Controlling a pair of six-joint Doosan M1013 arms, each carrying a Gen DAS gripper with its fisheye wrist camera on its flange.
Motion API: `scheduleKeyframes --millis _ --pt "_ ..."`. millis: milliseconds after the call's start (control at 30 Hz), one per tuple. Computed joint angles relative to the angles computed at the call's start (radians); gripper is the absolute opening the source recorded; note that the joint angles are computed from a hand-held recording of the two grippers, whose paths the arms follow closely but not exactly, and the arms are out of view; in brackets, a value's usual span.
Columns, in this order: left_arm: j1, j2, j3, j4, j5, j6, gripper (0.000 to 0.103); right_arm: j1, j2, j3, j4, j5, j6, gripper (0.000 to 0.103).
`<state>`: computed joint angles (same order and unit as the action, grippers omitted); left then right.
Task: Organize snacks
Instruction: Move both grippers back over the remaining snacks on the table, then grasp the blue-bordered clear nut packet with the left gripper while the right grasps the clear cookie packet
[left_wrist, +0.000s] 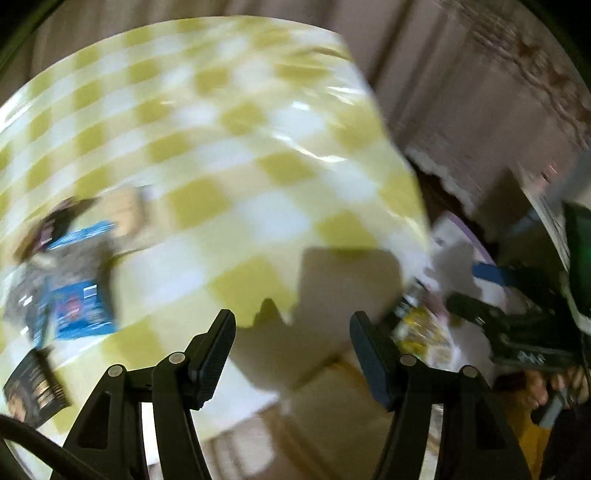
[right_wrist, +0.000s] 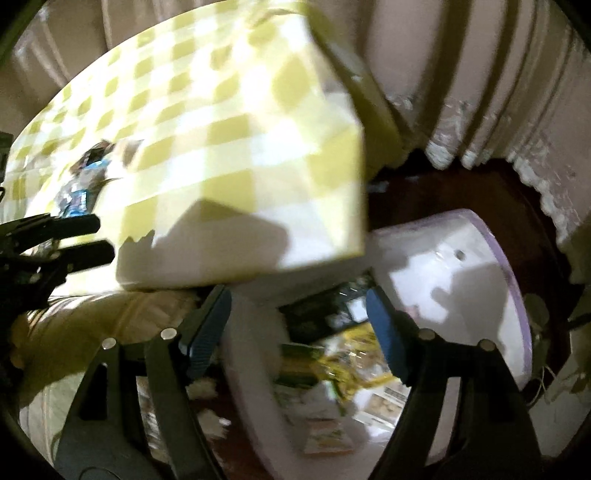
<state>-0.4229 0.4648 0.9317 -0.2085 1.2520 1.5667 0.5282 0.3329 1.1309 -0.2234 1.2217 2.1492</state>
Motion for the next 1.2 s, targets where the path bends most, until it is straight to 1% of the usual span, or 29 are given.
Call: scheduleKeyframes --millis 67,133,233,333,433,533,800,867,900,1000,1133,1167,1200 --pt "0.024 -0.015 0.025 0.007 -0.031 -0.056 0.065 0.01 0.019 -0.029 0.007 0.002 -0.021 0.079" --pt "0.042 -0.028 0.047 0.043 -0.062 -0.127 0.065 0.02 0.04 -0.061 0.012 0.008 -0.044 0.079" --pt "0.076 -0.04 0.074 0.08 -0.103 -0.227 0.069 0.031 0.065 -0.102 0.018 0.015 -0.071 0.079" --pt "0.097 -0.041 0.085 0.129 -0.115 -0.289 0.071 0.042 0.094 -0.145 0.025 0.02 -0.095 0.08" --pt "0.114 -0.039 0.089 0.148 -0.118 -0.323 0.072 0.053 0.125 -0.194 0.026 0.025 -0.106 0.082" --pt "0.121 -0.031 0.087 0.164 -0.123 -0.335 0.072 0.061 0.157 -0.245 0.029 0.029 -0.113 0.084" --pt "0.126 0.004 0.057 0.132 -0.092 -0.3 0.073 0.073 0.241 -0.369 0.034 0.044 -0.116 0.085" --pt "0.125 0.014 0.047 0.146 -0.085 -0.304 0.077 0.075 0.263 -0.401 0.041 0.051 -0.118 0.085" --pt "0.125 0.02 0.04 0.147 -0.082 -0.305 0.078 0.075 0.273 -0.417 0.045 0.055 -0.12 0.085" --pt "0.122 0.036 0.022 0.162 -0.065 -0.305 0.078 0.077 0.301 -0.46 0.045 0.073 -0.12 0.085" --pt "0.109 0.049 0.012 0.214 -0.074 -0.285 0.078 0.076 0.345 -0.526 0.053 0.099 -0.112 0.086" --pt "0.106 0.048 0.014 0.23 -0.079 -0.284 0.071 0.076 0.352 -0.537 0.054 0.103 -0.111 0.086" --pt "0.102 0.048 0.015 0.253 -0.086 -0.286 0.067 0.077 0.365 -0.557 0.054 0.112 -0.113 0.086"
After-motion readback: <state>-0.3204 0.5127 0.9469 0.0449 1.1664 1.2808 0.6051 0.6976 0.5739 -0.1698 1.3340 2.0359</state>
